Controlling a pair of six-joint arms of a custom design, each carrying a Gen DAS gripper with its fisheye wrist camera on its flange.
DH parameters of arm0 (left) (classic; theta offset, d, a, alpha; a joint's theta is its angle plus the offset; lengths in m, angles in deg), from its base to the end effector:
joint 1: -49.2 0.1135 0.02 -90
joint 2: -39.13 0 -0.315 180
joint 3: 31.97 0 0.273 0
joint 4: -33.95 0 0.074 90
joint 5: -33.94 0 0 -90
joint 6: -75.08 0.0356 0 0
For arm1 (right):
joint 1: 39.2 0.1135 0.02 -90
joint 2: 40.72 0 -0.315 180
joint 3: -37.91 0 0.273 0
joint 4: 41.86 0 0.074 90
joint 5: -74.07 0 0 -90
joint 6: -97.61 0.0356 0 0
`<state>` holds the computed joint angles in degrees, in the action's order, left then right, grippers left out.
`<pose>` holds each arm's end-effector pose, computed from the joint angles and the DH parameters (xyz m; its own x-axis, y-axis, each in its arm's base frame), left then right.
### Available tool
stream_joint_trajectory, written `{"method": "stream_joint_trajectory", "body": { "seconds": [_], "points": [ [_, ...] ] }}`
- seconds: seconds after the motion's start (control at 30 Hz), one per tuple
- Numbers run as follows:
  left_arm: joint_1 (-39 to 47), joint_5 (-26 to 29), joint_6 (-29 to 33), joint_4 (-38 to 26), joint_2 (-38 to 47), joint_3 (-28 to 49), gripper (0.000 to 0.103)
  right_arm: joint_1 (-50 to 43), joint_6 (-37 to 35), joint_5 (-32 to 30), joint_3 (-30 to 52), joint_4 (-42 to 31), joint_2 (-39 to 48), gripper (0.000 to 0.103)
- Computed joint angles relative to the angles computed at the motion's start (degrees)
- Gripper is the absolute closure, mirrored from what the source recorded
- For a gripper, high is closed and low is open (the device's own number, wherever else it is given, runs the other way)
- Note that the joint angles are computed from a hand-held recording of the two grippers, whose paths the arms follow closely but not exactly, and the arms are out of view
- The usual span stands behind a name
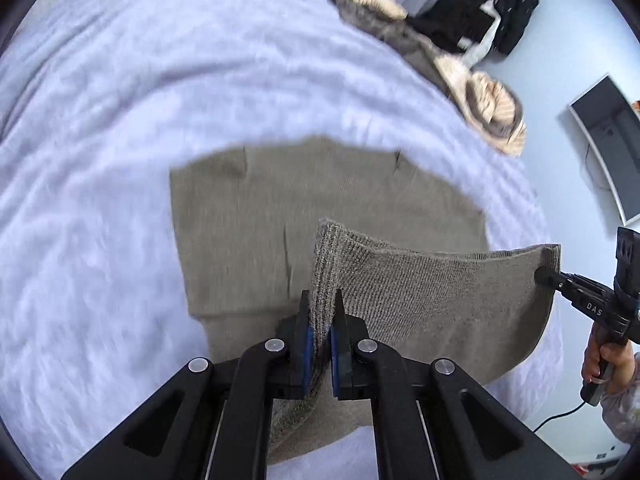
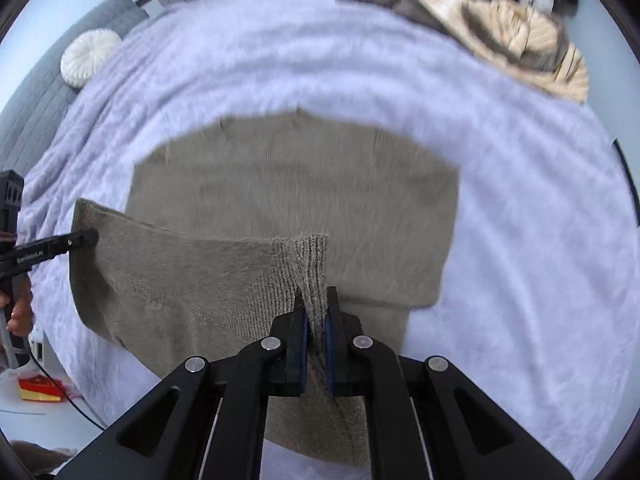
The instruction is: Fold small clothes
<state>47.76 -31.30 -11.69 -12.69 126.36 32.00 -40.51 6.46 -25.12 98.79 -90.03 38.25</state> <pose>0.2917 -0.0222 0.2205 -0.9279 0.0745 -0.3653 0.2193 0.9014 -0.3733 0.2632 -0.0003 0.2380 -0.9141 0.0011 -0.4054 -0.0601 0.9886 0.1381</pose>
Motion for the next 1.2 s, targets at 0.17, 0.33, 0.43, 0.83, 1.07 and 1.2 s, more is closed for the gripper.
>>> {"method": "stream_joint_trajectory", "body": {
  "seconds": [0.17,0.33,0.43,0.83,1.07,1.2],
  "points": [
    [-2.1,-1.9,0.0,4.6,4.0,8.4,0.095,1.4,-1.2,3.5,9.1,3.4,5.5,0.096],
    [-4.7,-7.3,-0.4,11.7,17.1,14.9,0.095,0.2,-1.9,2.4,17.8,8.0,19.3,0.096],
    [-6.5,-12.2,-0.9,15.5,25.2,16.6,0.095,0.0,-2.6,2.2,20.1,11.3,28.7,0.096],
    [-7.4,-18.4,-5.8,24.7,36.5,16.4,0.095,-2.6,1.2,0.2,20.4,23.5,43.0,0.096],
    [-4.5,-26.5,-6.4,26.2,30.2,12.5,0.032,-7.5,6.4,3.5,18.1,20.6,36.3,0.093],
    [-2.4,-18.3,-5.7,23.9,27.2,12.0,0.032,-9.0,4.1,-4.1,13.0,22.0,31.0,0.093]
  ]
}}
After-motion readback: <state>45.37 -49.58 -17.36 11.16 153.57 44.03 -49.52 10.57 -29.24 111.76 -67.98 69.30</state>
